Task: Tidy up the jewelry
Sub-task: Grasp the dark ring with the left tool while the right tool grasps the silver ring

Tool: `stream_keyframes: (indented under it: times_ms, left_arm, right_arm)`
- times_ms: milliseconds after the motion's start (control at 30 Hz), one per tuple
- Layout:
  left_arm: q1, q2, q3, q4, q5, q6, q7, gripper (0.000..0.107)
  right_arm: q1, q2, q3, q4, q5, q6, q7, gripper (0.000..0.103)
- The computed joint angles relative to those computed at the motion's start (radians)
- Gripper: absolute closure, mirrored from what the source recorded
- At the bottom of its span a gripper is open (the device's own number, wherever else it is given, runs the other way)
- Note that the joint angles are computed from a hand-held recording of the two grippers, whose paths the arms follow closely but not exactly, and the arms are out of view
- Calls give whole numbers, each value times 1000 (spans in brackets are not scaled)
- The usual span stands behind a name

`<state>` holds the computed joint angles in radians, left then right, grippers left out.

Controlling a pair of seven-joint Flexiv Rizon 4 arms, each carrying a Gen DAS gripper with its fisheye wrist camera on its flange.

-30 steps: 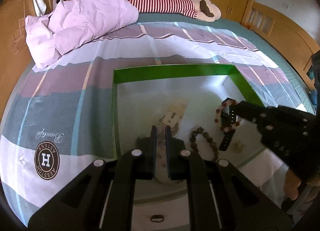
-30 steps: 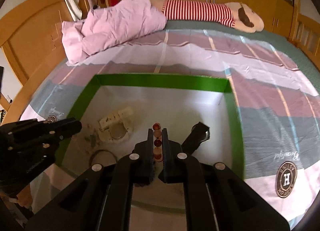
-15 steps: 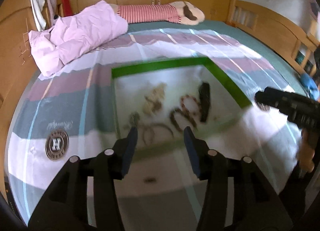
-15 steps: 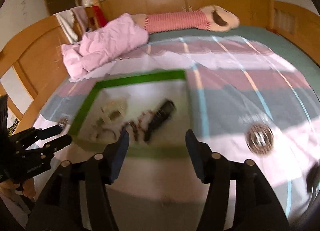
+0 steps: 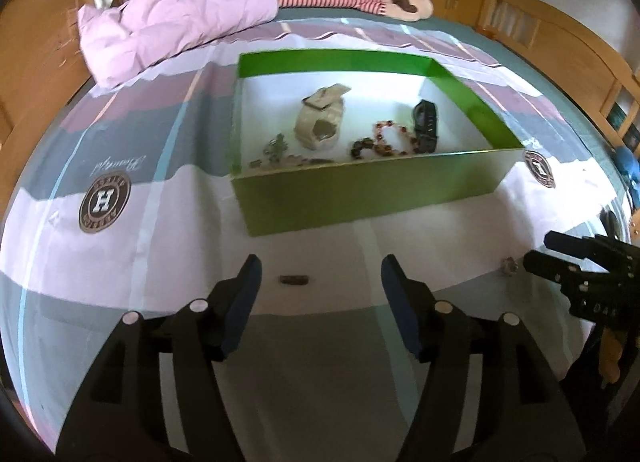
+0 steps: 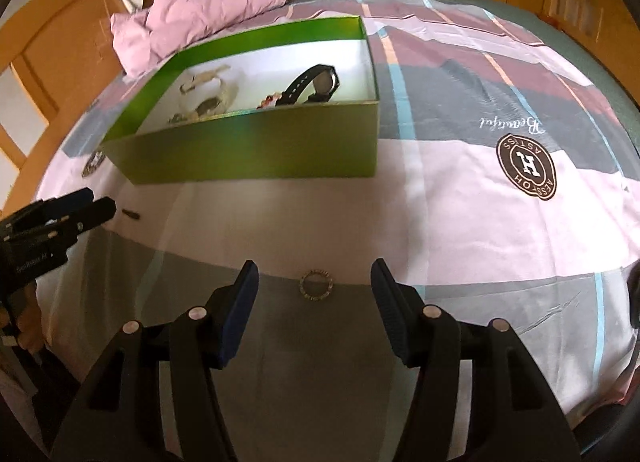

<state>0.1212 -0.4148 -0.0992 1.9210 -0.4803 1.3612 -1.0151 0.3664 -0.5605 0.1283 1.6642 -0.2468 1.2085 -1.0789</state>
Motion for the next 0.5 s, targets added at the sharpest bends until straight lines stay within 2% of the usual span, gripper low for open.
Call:
stream_keyframes:
  times_ms: [100, 200, 367, 500]
  left_arm:
    - [-6, -6, 16, -8, 19, -42, -12, 39]
    - [-19, -20, 25, -21, 46, -72, -5, 38]
    - [-28, -49, 36, -44, 63, -74, -29, 36]
    - [-5, -68, 20, -59, 34, -69, -52, 35]
  right_arm:
    - [6, -6, -2, 2, -5, -8, 1, 45]
    - [6, -18, 0, -5, -2, -24, 2, 45]
    - [13, -33, -7, -9, -8, -29, 9, 45]
    - [7, -33, 0, -6, -1, -28, 3, 45]
